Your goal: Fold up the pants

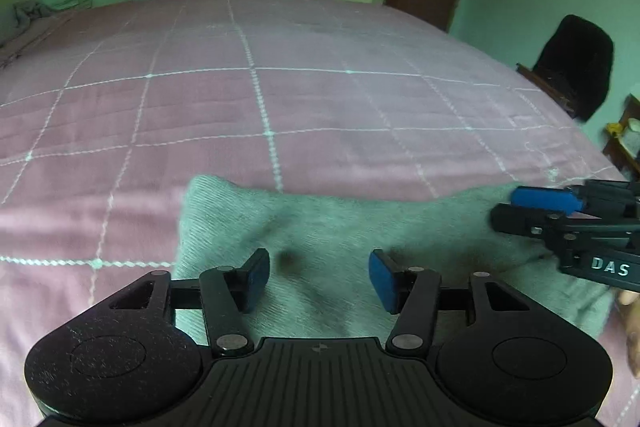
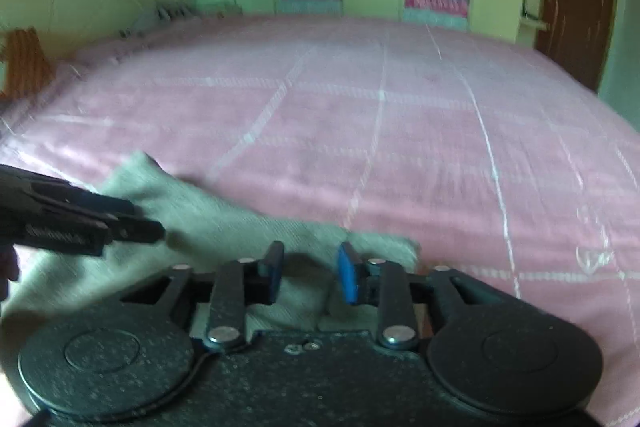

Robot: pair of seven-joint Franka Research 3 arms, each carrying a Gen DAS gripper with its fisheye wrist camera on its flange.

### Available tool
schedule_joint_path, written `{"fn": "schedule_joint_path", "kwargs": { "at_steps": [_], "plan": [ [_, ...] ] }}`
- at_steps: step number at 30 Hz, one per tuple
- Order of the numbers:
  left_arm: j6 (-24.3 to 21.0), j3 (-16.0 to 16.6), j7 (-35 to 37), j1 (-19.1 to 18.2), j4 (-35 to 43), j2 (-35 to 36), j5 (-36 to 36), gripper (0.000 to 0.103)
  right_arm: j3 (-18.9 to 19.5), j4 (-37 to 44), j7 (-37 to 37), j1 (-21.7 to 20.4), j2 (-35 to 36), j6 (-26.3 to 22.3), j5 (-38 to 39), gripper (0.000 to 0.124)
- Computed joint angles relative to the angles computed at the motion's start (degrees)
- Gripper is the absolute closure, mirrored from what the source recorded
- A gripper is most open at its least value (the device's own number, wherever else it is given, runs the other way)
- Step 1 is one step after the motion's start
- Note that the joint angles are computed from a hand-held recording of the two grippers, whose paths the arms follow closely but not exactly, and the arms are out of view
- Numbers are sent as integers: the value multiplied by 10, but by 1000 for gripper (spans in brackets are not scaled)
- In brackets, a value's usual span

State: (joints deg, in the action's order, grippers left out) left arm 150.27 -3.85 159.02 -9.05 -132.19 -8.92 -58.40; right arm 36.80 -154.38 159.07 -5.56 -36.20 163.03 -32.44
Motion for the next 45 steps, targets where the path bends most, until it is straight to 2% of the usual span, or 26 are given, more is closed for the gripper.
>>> {"fn": "schedule_joint_path", "kwargs": {
  "at_steps": [2, 3, 6, 10, 15, 18, 20, 22, 24, 26, 28, 29, 31, 34, 38, 42, 45],
  "plan": [
    [30, -14, -18, -1, -7, 8, 45, 41, 0, 2, -2, 4, 10, 2, 3, 86],
    [42, -14, -4, -6, -11, 10, 39, 38, -4, 10, -15, 11, 30, -15, 8, 86],
    [44, -14, -20, -10, -11, 8, 54, 37, 9, 22, -9, 8, 56, -38, -30, 84],
    [48, -7, -25, -15, -25, -14, 64, 37, -24, 31, -9, 51, 55, -66, -41, 84],
    [63, 6, -30, -27, -56, -41, 98, 37, -54, 13, 10, 99, 28, -71, -33, 84],
    [81, 10, -22, -40, -75, -52, 129, 35, -54, 13, 6, 115, 36, -95, -30, 84],
    [64, 25, -20, -47, -78, -63, 137, 35, -58, 23, 0, 126, 41, -115, -31, 84],
    [33, 49, 0, -58, -81, -85, 111, 35, -63, 26, 3, 140, 29, -127, -33, 84],
    [42, 63, 32, -70, -103, -117, 75, 35, -67, 13, 16, 150, 0, -118, -34, 84],
    [36, 79, 51, -80, -114, -132, 50, 33, -62, 1, 20, 160, -26, -128, -27, 84],
    [18, 65, 8, -64, -113, -123, 88, 33, -56, -14, 28, 163, -43, -121, -22, 84],
    [23, 57, -4, -59, -118, -120, 107, 32, -57, -19, 25, 168, -40, -121, -14, 84],
    [55, 60, 14, -75, -136, -122, 90, 29, -48, -18, 16, 172, -25, -146, -1, 84],
    [60, 61, -11, -78, -143, -135, 100, 29, -35, -22, 24, 172, -22, -152, -17, 83],
    [79, 93, 43, -113, -179, -188, 68, 29, -44, -32, 38, 190, -61, -153, -12, 82],
    [94, 105, 45, -129, -214, -214, 88, 29, -39, -49, 38, 206, -85, -167, 8, 82],
    [110, 136, 51, -159, -224, -214, 66, 28, -6, -35, 26, 201, -58, -206, -10, 81]
  ]
}}
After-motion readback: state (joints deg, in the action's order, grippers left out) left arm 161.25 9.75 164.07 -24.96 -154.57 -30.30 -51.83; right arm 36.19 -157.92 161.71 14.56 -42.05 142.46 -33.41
